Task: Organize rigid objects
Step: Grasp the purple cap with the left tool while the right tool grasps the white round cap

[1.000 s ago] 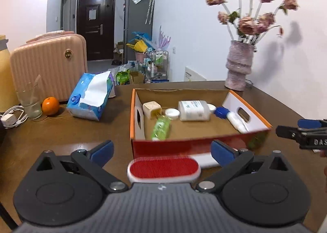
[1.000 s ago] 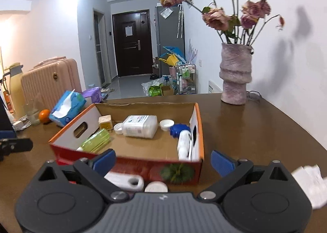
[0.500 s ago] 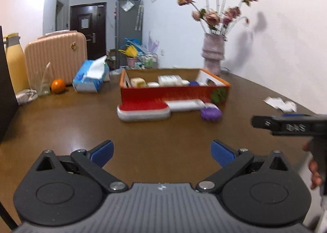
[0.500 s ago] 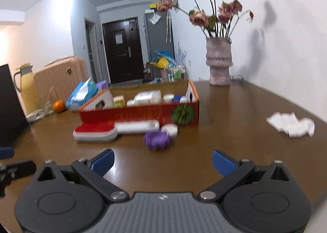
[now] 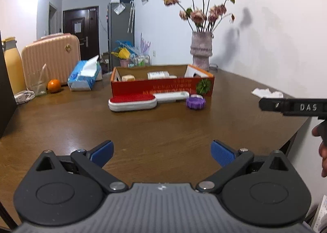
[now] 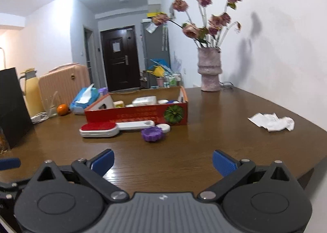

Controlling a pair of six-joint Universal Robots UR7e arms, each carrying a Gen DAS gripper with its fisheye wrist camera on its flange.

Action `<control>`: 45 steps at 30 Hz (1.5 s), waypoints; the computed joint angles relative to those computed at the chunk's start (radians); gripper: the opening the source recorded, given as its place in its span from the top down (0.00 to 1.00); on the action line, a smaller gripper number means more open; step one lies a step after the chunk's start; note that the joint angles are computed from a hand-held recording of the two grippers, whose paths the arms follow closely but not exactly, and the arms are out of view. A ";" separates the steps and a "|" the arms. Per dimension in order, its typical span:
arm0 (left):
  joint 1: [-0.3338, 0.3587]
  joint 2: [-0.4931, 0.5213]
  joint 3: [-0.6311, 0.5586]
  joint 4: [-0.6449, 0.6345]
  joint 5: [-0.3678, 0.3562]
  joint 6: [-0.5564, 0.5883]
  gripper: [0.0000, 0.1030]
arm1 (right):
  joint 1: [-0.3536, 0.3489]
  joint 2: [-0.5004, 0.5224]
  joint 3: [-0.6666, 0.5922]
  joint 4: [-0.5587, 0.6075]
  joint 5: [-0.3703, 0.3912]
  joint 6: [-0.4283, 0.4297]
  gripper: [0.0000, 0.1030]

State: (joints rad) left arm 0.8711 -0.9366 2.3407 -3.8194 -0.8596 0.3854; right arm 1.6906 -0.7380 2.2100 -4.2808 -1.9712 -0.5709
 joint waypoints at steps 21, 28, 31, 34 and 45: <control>0.103 0.335 -0.603 0.452 -0.057 -0.011 0.00 | -0.169 -0.036 -0.190 0.299 0.090 0.054 0.01; 0.136 0.456 -0.831 0.581 -0.082 0.033 0.01 | -0.191 -0.007 -0.347 0.427 0.123 0.028 0.01; 0.148 0.491 -0.899 0.610 -0.103 0.048 0.22 | -0.193 0.009 -0.410 0.487 0.127 0.003 0.01; 0.161 0.498 -0.931 0.659 -0.119 0.040 0.47 | -0.193 0.022 -0.474 0.571 0.139 -0.014 0.01; 0.217 0.350 -0.778 0.581 -0.139 -0.111 0.46 | -0.121 0.179 -0.763 0.935 0.038 -0.157 0.09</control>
State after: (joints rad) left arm 1.0884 -0.5869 1.5632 -3.2384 -0.9981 0.2748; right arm 1.5701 -0.5593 1.4473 -3.3455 -1.9335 -0.7274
